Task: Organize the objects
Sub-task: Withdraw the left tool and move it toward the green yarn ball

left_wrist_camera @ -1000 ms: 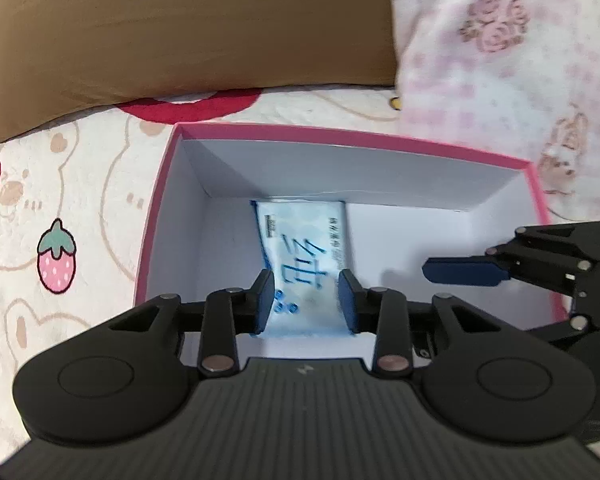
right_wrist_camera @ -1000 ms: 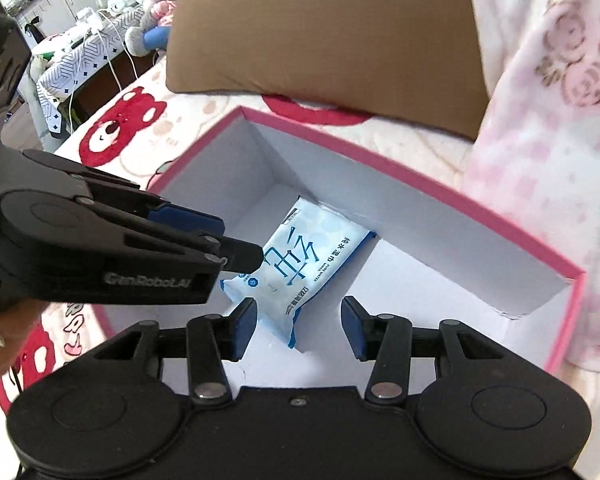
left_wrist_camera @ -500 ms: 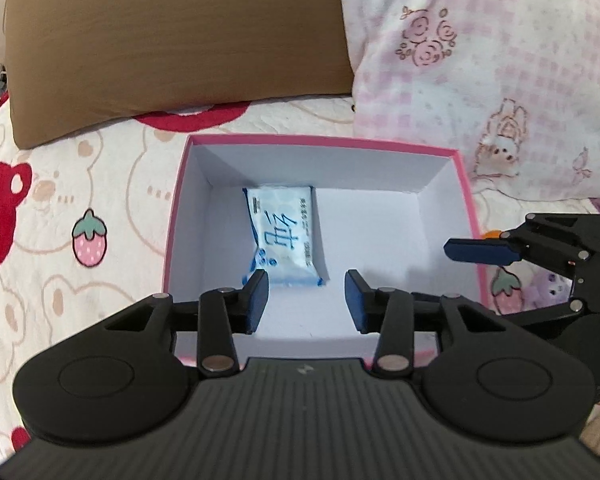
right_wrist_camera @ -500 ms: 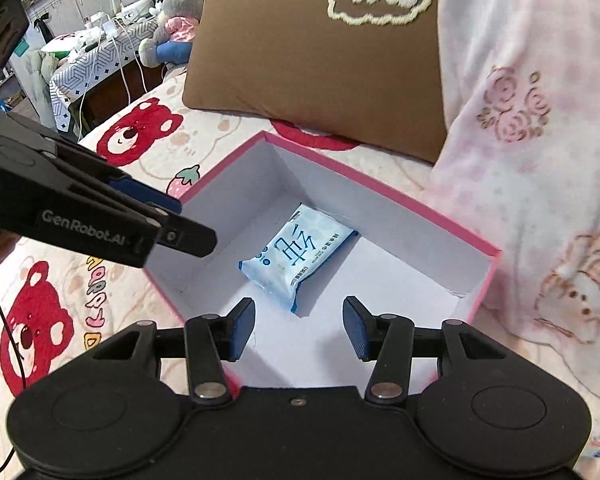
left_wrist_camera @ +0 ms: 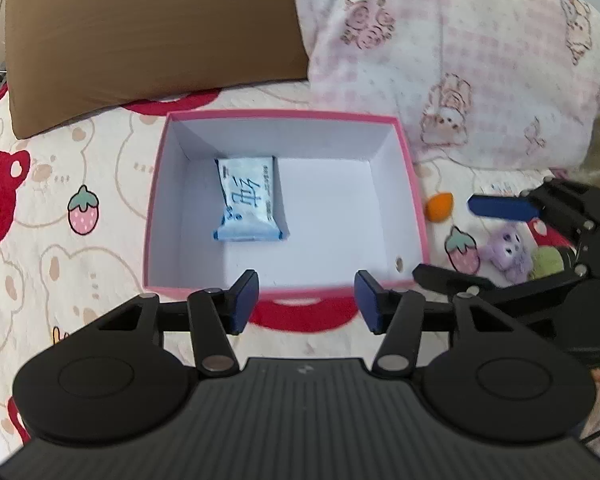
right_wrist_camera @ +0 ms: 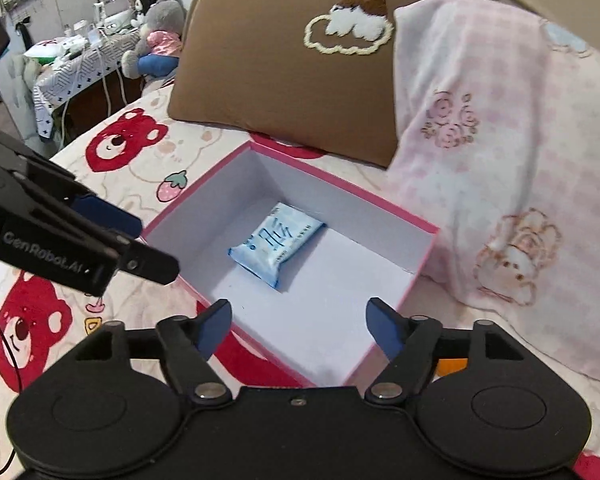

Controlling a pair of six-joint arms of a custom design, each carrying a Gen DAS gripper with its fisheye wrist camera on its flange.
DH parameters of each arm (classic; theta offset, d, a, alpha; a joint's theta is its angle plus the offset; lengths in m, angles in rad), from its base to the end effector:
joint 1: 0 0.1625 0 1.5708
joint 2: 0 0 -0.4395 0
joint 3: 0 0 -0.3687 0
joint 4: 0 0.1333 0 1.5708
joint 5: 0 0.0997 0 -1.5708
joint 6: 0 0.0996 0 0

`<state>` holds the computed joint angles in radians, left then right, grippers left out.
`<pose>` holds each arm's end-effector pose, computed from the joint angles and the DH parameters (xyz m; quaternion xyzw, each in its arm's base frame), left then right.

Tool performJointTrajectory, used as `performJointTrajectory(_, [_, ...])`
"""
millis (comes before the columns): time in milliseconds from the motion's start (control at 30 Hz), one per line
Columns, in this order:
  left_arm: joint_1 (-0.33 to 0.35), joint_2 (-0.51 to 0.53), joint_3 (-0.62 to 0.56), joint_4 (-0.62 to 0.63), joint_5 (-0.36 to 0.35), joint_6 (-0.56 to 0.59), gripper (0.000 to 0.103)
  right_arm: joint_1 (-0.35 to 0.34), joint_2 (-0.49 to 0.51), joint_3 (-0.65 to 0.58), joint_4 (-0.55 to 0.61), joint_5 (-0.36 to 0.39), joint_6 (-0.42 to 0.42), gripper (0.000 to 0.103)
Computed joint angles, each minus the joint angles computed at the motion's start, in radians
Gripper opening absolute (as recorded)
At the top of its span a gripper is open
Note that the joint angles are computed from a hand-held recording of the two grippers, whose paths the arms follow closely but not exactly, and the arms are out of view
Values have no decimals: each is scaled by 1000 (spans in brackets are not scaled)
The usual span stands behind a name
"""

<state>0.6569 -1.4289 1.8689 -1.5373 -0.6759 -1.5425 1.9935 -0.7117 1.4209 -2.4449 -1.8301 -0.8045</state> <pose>-0.2323 -0.4456 0.3396 -0.1744 0.8648 -0.3251 0.3405 0.3964 -0.6186 0.1308 0.5603 -0.8141 0.0557 0.1420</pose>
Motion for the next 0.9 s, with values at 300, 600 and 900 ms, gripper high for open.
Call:
performJointTrajectory(300, [-59,45,-5,-30,-57,46,65,-2,-103,104,-44,-55,28,84])
performJointTrajectory(600, [-106,92,-15,-74,-86,64,79,-17,-206,178,-14,-79,52,87])
performJointTrajectory(900, [-119,149,-10,-185,-123,141,86,-43,-289,247,-16,-124,33,87])
